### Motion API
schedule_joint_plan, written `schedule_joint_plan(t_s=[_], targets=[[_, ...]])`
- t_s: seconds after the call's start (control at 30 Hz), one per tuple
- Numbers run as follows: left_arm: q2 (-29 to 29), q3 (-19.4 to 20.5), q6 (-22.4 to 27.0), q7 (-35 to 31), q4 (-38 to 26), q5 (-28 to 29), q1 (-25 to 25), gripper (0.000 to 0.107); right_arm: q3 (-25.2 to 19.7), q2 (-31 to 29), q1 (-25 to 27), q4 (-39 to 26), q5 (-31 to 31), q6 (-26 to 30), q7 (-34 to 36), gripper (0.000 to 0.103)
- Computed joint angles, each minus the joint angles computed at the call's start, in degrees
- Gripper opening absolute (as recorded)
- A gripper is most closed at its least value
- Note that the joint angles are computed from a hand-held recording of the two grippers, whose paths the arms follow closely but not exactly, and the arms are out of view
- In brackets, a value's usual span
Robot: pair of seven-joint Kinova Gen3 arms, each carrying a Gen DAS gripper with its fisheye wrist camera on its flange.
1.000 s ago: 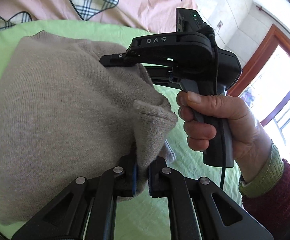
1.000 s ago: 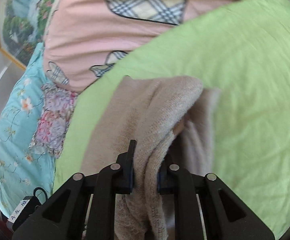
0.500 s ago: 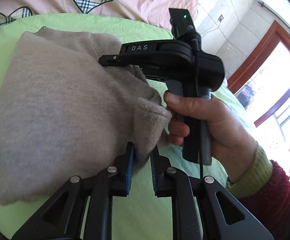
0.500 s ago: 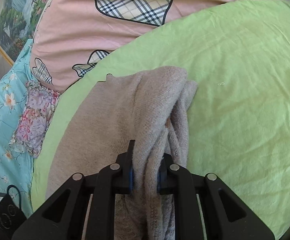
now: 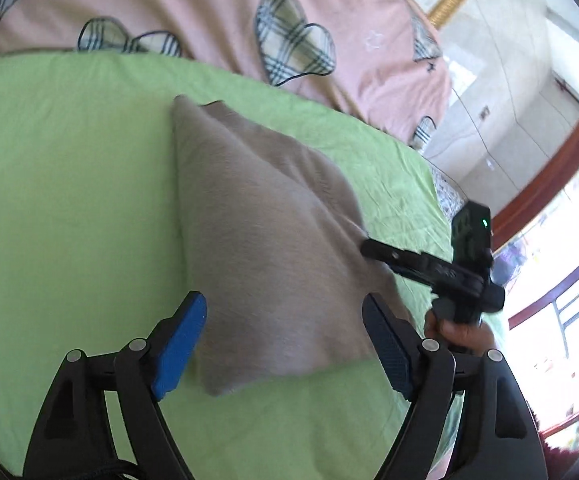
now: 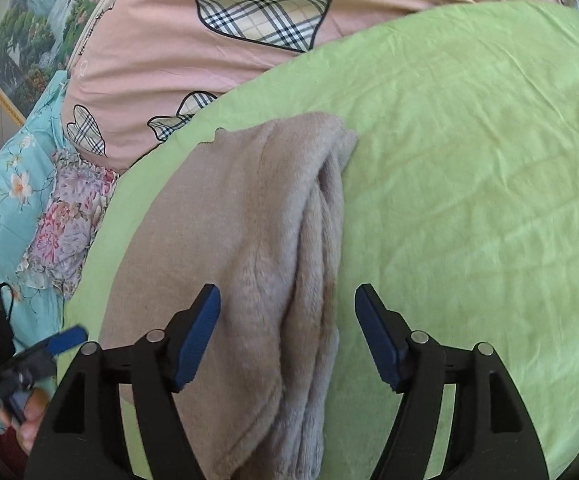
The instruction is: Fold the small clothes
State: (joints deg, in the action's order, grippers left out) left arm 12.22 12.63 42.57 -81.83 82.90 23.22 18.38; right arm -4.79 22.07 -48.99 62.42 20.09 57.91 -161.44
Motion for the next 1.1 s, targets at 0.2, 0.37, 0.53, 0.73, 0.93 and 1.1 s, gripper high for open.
schedule_joint_plan(t_s=[0.2,0.37,0.53,0.73,0.93,1.1], targets=[[6.70,-1.17,4.38,2.30,-6.46,-0.76,-0.68,0.081,-0.82,-0.75,2.19,3.62,-2.75,-5.47,-0.62,0.073],[13.37,0.92,8.26,0.09,-12.10,2.87,-4.11,0.082,-1.06,0.05,3.88,3.81,-5.34,-8.00,1.20,0.074],[18.57,2.92,8.13,-1.67,-13.26,8.46,-7.24,0.091,-1.33,1.20,5.84,3.32,-8.64,-9.81,3.64,0.074],[17.76,3.44,5.86,-7.45,-11.38,10.40,-7.24,0.058,-1.32,4.27,6.48,-0.86,-11.85,-7.58,7.37,0.052],[13.62,2.29,5.11,-6.81,-9.65,7.92,-5.69,0.050,1.58,2.40,1.75,0.82,-7.71,-10.43,1.51,0.033],[4.33,2.18,4.13,-11.79,-1.55,10.17,-8.20,0.050,0.83,2.28,-2.10,0.00,-4.38,-12.84,-1.55,0.032]])
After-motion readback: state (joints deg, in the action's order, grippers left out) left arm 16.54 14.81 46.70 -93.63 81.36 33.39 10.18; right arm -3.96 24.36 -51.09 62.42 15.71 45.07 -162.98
